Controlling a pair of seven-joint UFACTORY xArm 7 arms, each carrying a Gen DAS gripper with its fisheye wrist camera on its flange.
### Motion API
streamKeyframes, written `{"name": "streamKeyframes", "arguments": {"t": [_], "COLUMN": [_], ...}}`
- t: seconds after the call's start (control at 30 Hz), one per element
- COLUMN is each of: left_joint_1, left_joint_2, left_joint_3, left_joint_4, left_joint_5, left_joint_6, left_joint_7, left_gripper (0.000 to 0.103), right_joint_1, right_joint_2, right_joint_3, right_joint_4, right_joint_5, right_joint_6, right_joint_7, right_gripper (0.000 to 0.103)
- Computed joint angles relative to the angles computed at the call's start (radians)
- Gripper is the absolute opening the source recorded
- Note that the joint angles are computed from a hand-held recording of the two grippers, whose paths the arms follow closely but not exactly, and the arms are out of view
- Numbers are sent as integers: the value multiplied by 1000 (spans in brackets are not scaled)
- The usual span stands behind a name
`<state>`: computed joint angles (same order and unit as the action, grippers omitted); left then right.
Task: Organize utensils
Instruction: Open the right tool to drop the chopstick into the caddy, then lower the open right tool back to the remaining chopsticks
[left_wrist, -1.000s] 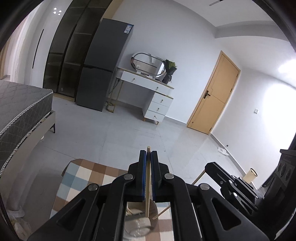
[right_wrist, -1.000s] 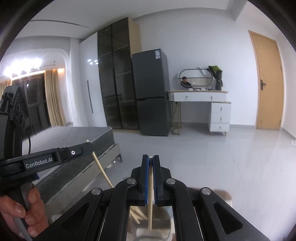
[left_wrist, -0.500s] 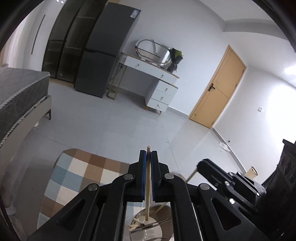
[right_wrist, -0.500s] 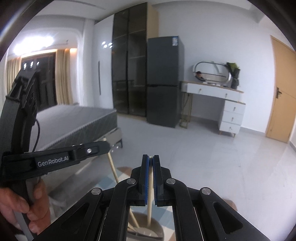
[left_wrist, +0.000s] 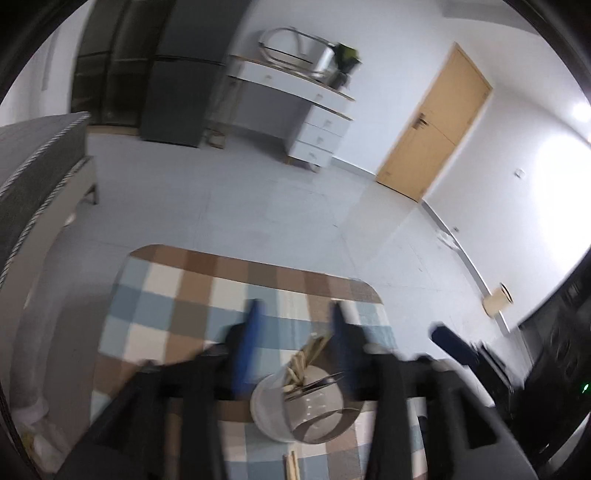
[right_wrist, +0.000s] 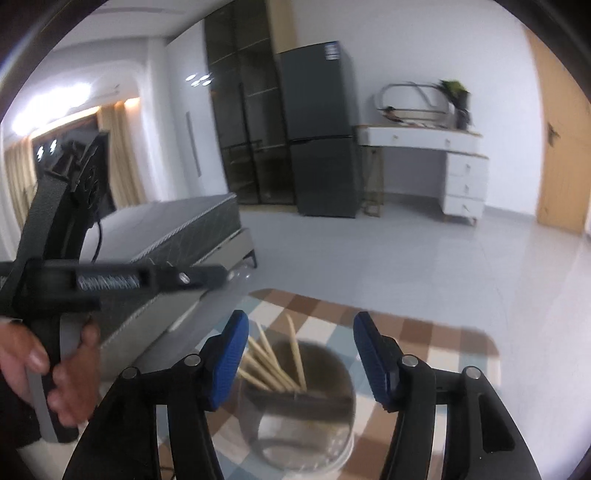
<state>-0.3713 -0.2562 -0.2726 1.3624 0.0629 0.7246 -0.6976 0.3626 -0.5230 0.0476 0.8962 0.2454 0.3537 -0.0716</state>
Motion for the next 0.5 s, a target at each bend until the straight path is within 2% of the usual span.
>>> {"name": "streamKeyframes", "arguments": {"t": [0.07, 0.1, 0.23, 0.3, 0.43, 0.5], "left_joint_1": [31, 44, 46, 45, 53, 67], "left_joint_2": [-37, -52, -100, -130, -182, -200], "left_joint_3": [-34, -55, -79, -93, -111, -134], "left_joint_4": [-6, 11, 27, 31, 9, 4], "left_joint_5": [81, 125, 157, 161, 165, 185], "left_joint_6": [39, 92, 173, 205, 214, 224], "left_joint_7": [-82, -114, -142, -156, -164, -173], "left_gripper": [63, 64, 65, 71, 72, 74], "right_joint_1": [-4, -12, -48, -54, -39, -43], "right_joint_2": [-68, -87, -177, -211, -285, -319], "right_joint_3": [-5, -3, 20, 27, 28, 41], "right_joint_4": [-48, -56, -88, -95, -113, -128], "right_joint_5": [28, 26, 3, -12, -13, -21], "right_joint_6": [7, 9, 31, 48, 83, 83], "right_joint_7": [41, 57, 134, 158, 204, 229], "right_gripper": [59, 59, 71, 74, 87, 90]}}
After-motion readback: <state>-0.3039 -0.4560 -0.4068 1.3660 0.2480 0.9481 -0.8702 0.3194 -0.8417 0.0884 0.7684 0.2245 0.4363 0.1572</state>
